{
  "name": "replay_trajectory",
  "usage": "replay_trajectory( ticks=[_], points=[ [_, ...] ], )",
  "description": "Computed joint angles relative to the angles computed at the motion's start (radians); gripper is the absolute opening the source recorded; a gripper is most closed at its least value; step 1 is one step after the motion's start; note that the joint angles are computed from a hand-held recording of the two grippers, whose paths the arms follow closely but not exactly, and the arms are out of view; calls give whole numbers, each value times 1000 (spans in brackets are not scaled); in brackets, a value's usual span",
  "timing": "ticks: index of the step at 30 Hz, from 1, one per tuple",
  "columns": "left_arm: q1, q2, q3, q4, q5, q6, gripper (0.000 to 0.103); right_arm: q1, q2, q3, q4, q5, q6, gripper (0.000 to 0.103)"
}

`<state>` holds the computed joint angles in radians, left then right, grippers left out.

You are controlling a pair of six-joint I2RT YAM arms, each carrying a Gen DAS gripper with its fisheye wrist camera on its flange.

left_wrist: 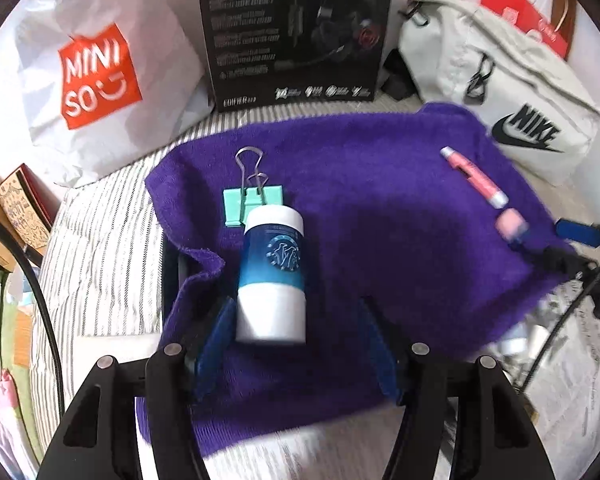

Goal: Organize rigid objects
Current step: 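Move the left tool to the black rectangular case and close on it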

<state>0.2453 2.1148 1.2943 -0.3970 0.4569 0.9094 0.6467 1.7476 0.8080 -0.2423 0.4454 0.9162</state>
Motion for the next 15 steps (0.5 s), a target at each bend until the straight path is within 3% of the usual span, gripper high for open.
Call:
replay_trajectory(
  ticks=[7,15],
  points=[
    [75,-148,-162,-15,60,125,61,124,-74,-44,-95,57,152,60],
    [151,-185,-262,-56,68,240,61,290,-142,-93,-174,112,380,60]
  ],
)
